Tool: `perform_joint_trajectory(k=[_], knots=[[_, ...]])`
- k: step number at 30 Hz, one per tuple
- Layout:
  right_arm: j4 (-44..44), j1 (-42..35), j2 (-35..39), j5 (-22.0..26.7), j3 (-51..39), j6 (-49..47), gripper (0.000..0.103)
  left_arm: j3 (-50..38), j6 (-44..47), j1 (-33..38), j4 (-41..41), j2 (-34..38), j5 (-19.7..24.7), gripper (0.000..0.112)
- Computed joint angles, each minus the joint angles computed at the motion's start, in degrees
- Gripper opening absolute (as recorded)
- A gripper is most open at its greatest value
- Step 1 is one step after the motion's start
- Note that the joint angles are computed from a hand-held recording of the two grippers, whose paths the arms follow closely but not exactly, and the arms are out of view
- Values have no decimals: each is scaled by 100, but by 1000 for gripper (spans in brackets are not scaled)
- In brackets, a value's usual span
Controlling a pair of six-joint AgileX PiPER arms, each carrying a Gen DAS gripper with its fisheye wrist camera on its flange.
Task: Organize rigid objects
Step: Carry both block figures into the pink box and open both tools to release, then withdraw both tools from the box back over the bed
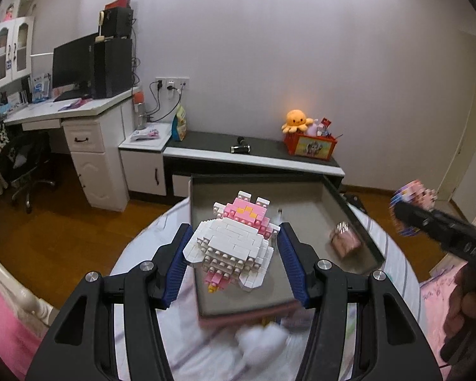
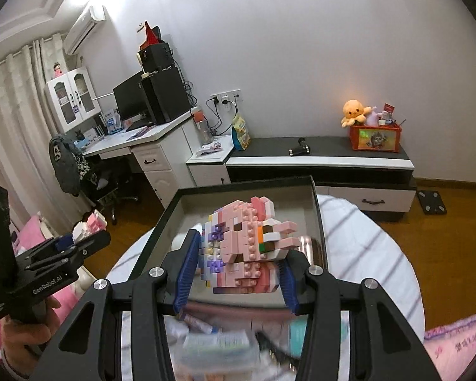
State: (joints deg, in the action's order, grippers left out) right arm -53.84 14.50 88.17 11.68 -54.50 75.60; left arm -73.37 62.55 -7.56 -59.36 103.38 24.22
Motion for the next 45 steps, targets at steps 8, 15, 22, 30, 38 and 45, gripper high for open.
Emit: perform_joint_trajectory(k=[8, 15, 22, 30, 38, 45], knots=[[3214, -553, 1160, 29, -1093, -3410, 47, -1613, -1638, -353, 1324, 1167, 206, 56], [4530, -679, 2076, 499, -1989, -4806, 47, -2949, -2804, -592, 2366, 2188, 606, 56], [4749, -799, 2733, 1065, -2682, -4999, 48, -4338, -3736, -693, 3285, 3165, 1316, 56], [4587, -844, 2594, 991, -2372, -4561, 88, -3906, -3693, -628, 3258, 3013, 896, 102], [2339, -349, 1899, 1122, -1638, -1998, 103, -2571, -2231, -213, 1895, 2177, 556, 103], [437, 287, 834, 1268, -491, 516, 103, -1150, -851, 94, 837, 1155, 389, 103]])
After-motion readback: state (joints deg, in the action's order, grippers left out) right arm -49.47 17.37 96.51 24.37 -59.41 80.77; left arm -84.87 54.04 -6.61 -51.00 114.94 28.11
